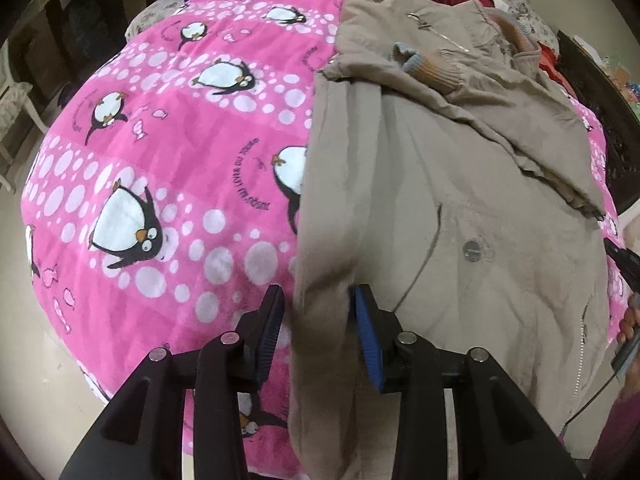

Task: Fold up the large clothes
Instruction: 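Grip the jacket edge with the left tool while the right tool grips the body, then lift the gripped jacket hem with both tools and pull it toward the body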

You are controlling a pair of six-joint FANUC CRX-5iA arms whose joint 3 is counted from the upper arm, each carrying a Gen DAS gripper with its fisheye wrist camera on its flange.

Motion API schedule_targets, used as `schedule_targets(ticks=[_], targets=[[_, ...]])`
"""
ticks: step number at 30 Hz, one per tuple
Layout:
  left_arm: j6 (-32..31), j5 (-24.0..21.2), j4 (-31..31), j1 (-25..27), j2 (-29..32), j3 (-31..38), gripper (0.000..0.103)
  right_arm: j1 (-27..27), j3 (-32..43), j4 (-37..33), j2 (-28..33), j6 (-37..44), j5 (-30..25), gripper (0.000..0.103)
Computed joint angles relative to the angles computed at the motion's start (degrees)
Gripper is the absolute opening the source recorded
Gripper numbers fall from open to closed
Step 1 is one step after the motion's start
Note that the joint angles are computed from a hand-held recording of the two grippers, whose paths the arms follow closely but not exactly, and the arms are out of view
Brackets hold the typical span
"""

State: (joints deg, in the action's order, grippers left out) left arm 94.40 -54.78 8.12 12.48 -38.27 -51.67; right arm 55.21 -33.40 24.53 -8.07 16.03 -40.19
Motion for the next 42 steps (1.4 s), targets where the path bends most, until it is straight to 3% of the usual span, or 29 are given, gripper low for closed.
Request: schedule_targets(ticks=[1,2,3,4,5,6,10,11,12,13,16,21,25,29,32,35,36,39,42], targets=[[-0.2,0.0,0.3,-0.1,-0.4,-0.1,0.024,0.7,-0.3,-0.1,-1.4,1.1,-0.8,0.003],[-0.3,0.1,0.5,-0.1,-0.7,-0.2,0.024,1.5,-0.2,-1.5,-2.8,3.3,-1.8,0.016],[-0.2,0.2,0.4,-0.3,-0.9,-0.1,0.024,2.0,0.2,-3.7,-3.8,5.4,-2.4,0.039],[0.3,0.3,0.0,-0.8,-0.7,0.1,0.024,2.5,0.8,-7.2,-5.0,8.2,-2.9,0.049],[0.9,0.4,-0.5,-1.2,-0.4,0.3,0.024,3.1,0.8,-9.2,-6.0,9.6,-2.7,0.057],[1.6,0.7,-1.0,-1.7,0.1,0.5,0.024,3.9,0.6,-11.2,-6.7,11.0,-2.2,0.058],[3.7,1.0,-2.2,-3.1,1.3,0.9,0.024,6.6,0.6,-13.4,-4.9,11.9,-1.1,0.055],[4.2,0.7,-2.9,-3.7,1.3,1.2,0.024,8.1,0.2,-10.7,-4.4,10.5,-1.5,0.035],[4.9,0.7,-3.5,-4.4,1.4,1.4,0.024,10.1,-0.4,-5.7,-3.7,7.9,-3.3,0.004],[5.3,0.7,-3.8,-4.8,1.5,1.6,0.024,12.0,-0.9,-1.2,-3.2,5.9,-5.4,0.002],[6.0,0.8,-4.3,-5.1,1.5,1.5,0.024,13.1,-1.2,2.1,-4.0,2.2,-7.6,0.001],[5.8,0.8,-4.8,-5.4,1.0,1.2,0.024,13.2,-0.4,1.6,-2.0,1.2,-9.8,0.001],[4.8,0.2,-3.7,-4.2,-0.4,0.3,0.024,12.5,-0.9,-1.4,-5.8,2.4,-8.4,0.003],[5.1,-0.5,-4.3,-4.6,-1.4,0.3,0.024,11.2,0.1,-13.5,-10.4,11.5,-8.2,0.037],[4.6,-1.6,-4.2,-4.5,-3.1,-0.1,0.024,12.3,-0.8,-17.6,-13.1,14.0,-9.6,0.037],[2.1,-3.1,-2.6,-3.0,-5.6,-1.4,0.024,15.7,-4.1,-16.4,-15.9,9.9,-7.5,0.035],[1.4,-3.5,-2.2,-2.6,-6.3,-1.8,0.024,18.5,-6.1,-11.6,-16.6,5.1,-7.6,0.016],[1.6,-5.2,-3.1,-3.4,-8.2,-2.0,0.024,22.2,-8.7,-4.2,-18.7,-2.1,-8.9,0.007],[4.1,-5.8,-5.3,-6.1,-8.8,-1.5,0.024,22.4,-9.1,-2.1,-19.9,-4.6,-11.4,0.003]])
